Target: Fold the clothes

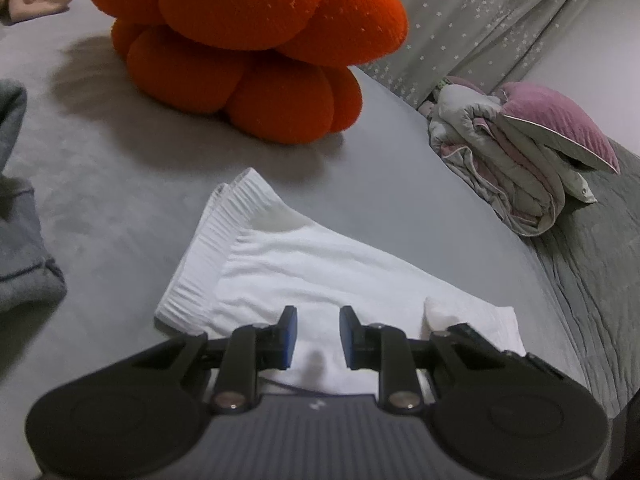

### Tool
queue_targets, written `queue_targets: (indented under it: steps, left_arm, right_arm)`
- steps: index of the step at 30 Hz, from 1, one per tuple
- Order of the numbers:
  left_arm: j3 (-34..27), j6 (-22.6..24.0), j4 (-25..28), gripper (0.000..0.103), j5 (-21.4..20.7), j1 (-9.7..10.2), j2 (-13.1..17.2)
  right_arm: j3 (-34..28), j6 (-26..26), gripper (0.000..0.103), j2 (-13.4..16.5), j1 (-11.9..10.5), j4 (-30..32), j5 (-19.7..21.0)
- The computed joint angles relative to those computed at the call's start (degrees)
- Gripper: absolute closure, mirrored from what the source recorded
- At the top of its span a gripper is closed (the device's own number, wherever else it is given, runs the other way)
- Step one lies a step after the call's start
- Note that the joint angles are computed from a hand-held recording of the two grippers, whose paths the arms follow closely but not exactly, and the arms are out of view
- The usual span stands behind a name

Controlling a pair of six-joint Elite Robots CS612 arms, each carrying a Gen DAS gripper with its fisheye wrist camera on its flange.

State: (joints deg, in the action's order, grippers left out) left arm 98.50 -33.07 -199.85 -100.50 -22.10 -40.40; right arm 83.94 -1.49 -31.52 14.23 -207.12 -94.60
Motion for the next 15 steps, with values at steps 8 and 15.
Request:
queue_targets:
  steps: [8,15]
  left_arm:
    - [-0.1,1.2,0.3,0.08,-0.8,-0.12,0.0]
    - [-0.2,1.9,0.5,0.078,-1.3,-0.11,0.1]
  right_arm:
    - [1.6,-2.5,0.095,-0.9,0.6,4.5,0.5]
    - [4.2,10.0,0.083,-2.9,-2.3,5.3,13.0]
